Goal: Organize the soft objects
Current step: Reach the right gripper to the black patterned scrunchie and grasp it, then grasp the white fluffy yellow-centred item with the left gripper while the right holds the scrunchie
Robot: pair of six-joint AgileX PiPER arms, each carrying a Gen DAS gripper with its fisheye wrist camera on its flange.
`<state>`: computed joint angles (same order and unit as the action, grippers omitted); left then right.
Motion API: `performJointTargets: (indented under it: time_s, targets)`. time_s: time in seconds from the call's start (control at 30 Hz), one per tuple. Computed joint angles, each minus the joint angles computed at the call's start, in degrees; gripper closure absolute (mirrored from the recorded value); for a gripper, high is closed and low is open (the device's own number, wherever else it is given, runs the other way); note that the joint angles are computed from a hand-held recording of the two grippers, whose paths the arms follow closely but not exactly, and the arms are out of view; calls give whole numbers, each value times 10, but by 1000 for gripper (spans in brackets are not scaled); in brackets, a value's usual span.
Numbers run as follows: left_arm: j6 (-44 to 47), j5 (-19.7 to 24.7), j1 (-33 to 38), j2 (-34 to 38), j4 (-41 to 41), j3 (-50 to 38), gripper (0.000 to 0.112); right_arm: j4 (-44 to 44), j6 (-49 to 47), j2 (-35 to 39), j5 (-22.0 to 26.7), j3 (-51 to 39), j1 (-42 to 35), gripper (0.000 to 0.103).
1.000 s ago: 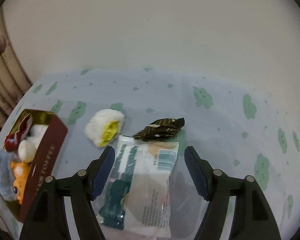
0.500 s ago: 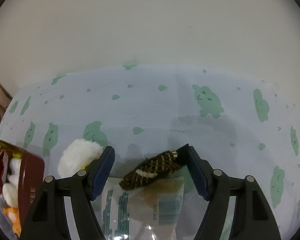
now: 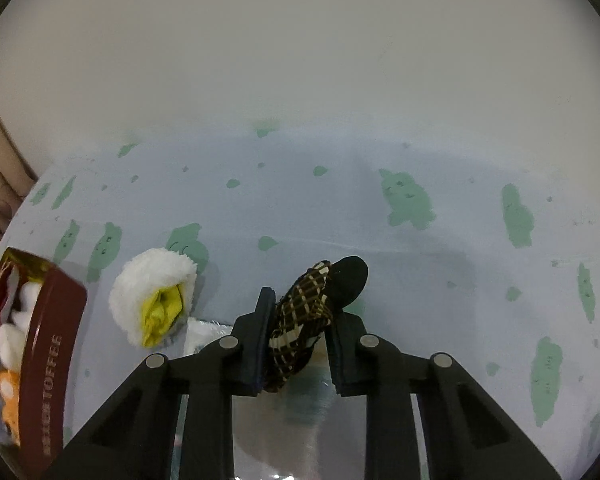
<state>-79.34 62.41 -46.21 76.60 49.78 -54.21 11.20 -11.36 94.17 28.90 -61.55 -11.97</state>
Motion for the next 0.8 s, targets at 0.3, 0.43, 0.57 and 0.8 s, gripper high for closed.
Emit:
performJointTargets:
  time_s: [0.3,0.43,0.57,0.8]
  targets:
    - [1,28,-13,23,2,-14,58,2,-136,-124,-67,128,-79,82]
    - [-1,56,-56,39,26,-34,58,68,-256,-157,-93,187,-141,82]
    - [47,41,-84,64,7,-90,58,172,-396,-169,-96,221,-208,82]
    - [145,-25,-110,167,-45,-259,58,319,-560,-173,-60,245,-287,82]
